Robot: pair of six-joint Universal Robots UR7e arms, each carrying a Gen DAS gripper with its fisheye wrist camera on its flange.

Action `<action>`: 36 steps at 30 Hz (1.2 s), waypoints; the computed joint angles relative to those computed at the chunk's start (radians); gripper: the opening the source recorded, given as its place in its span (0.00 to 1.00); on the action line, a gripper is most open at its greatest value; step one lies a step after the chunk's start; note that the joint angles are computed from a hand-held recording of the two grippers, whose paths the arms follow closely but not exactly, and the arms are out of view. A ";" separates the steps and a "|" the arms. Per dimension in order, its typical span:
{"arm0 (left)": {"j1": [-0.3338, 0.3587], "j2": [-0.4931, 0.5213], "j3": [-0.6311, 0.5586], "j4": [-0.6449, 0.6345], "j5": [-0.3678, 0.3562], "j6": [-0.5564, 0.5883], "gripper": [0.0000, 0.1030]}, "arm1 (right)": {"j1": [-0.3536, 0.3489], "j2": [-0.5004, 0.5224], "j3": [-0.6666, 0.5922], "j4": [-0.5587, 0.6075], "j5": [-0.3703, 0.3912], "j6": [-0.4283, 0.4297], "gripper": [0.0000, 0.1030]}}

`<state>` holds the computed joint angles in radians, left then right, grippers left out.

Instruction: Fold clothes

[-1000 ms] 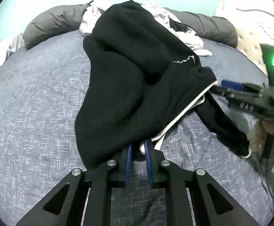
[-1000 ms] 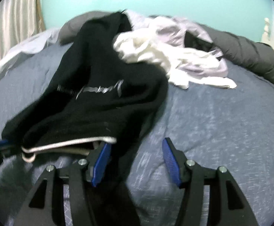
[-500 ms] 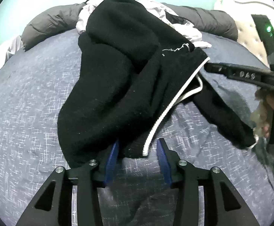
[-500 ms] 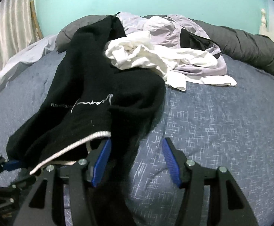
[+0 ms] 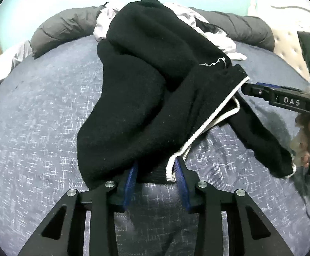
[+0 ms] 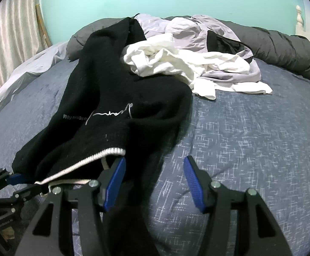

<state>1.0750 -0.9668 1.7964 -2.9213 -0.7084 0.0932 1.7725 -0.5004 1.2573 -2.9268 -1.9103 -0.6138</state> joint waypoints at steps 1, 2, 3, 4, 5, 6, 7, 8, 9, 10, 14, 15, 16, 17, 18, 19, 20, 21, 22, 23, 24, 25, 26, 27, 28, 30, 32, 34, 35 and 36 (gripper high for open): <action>0.000 0.006 -0.005 -0.001 0.008 -0.003 0.38 | 0.001 0.001 0.000 0.002 0.000 0.004 0.56; 0.002 0.014 -0.016 0.014 0.014 -0.008 0.38 | 0.002 0.003 -0.002 0.001 -0.004 0.001 0.56; 0.006 0.023 -0.028 0.035 0.020 -0.015 0.38 | 0.004 0.006 -0.003 0.000 -0.007 -0.004 0.56; 0.008 0.032 -0.035 0.038 0.029 -0.006 0.38 | 0.004 0.007 -0.004 0.001 -0.008 -0.005 0.56; 0.008 0.038 -0.038 0.036 0.038 0.006 0.38 | 0.005 0.009 -0.005 0.002 -0.008 -0.005 0.56; 0.007 0.044 -0.040 0.033 0.047 0.016 0.38 | 0.005 0.010 -0.006 0.004 -0.008 -0.006 0.56; 0.007 0.050 -0.043 0.031 0.056 0.027 0.38 | 0.006 0.014 -0.009 0.006 -0.015 -0.009 0.56; 0.007 0.051 -0.042 0.027 0.057 0.034 0.38 | 0.007 0.019 -0.013 0.008 -0.023 -0.013 0.56; 0.007 0.050 -0.040 0.022 0.054 0.041 0.38 | 0.008 0.024 -0.017 0.011 -0.031 -0.017 0.56; 0.009 0.046 -0.037 0.019 0.048 0.044 0.38 | 0.008 0.030 -0.024 0.017 -0.037 -0.018 0.56; 0.009 0.019 -0.026 0.023 0.019 0.041 0.19 | 0.007 0.039 -0.038 0.009 -0.022 -0.030 0.39; 0.004 0.013 -0.022 0.016 0.022 0.048 0.16 | 0.009 0.040 -0.041 0.012 -0.019 -0.037 0.13; -0.001 0.007 -0.018 0.010 0.025 0.055 0.08 | 0.012 0.035 -0.036 -0.004 -0.017 -0.045 0.06; -0.006 0.001 -0.015 0.004 0.027 0.062 0.08 | 0.015 0.029 -0.030 -0.023 -0.014 -0.053 0.04; -0.011 -0.005 -0.012 -0.003 0.030 0.069 0.07 | 0.017 0.024 -0.024 -0.041 -0.011 -0.061 0.01; -0.016 -0.013 -0.009 -0.005 0.030 0.069 0.07 | 0.021 0.013 -0.018 -0.050 -0.006 -0.061 0.01; -0.023 -0.024 -0.006 -0.005 0.031 0.067 0.06 | 0.026 0.001 -0.012 -0.058 0.000 -0.059 0.00; -0.031 -0.035 -0.004 -0.004 0.033 0.065 0.06 | 0.030 -0.010 -0.007 -0.065 0.006 -0.058 0.00; -0.043 -0.047 0.001 -0.010 0.038 0.070 0.05 | 0.036 -0.025 -0.003 -0.058 0.012 -0.047 0.00; -0.058 -0.059 0.007 -0.017 0.044 0.076 0.04 | 0.042 -0.041 0.003 -0.049 0.017 -0.037 0.00; -0.070 -0.071 0.008 -0.012 0.047 0.075 0.04 | 0.049 -0.057 0.008 -0.038 0.022 -0.028 0.00; -0.082 -0.083 0.007 -0.002 0.049 0.070 0.04 | 0.055 -0.072 0.013 -0.028 0.028 -0.018 0.00; -0.095 -0.094 0.006 0.008 0.051 0.065 0.04 | 0.057 -0.089 0.013 0.022 0.044 0.009 0.00; -0.107 -0.106 0.004 0.018 0.053 0.060 0.04 | 0.055 -0.106 0.013 0.086 0.075 0.043 0.00; -0.113 -0.115 -0.002 0.035 0.052 0.053 0.03 | 0.052 -0.122 0.013 0.144 0.109 0.074 0.00; -0.122 -0.131 -0.013 0.068 0.051 0.042 0.03 | 0.058 -0.136 0.029 0.159 0.099 0.093 0.02; -0.131 -0.142 -0.020 0.089 0.056 0.037 0.03 | 0.060 -0.143 0.049 0.158 0.084 0.106 0.17; -0.137 -0.152 -0.027 0.107 0.061 0.033 0.02 | 0.059 -0.141 0.062 0.164 0.070 0.125 0.48; -0.138 -0.155 -0.028 0.107 0.068 0.033 0.00 | 0.057 -0.139 0.069 0.172 0.071 0.138 0.57; -0.140 -0.157 -0.029 0.105 0.077 0.035 0.00 | 0.056 -0.137 0.075 0.179 0.072 0.150 0.58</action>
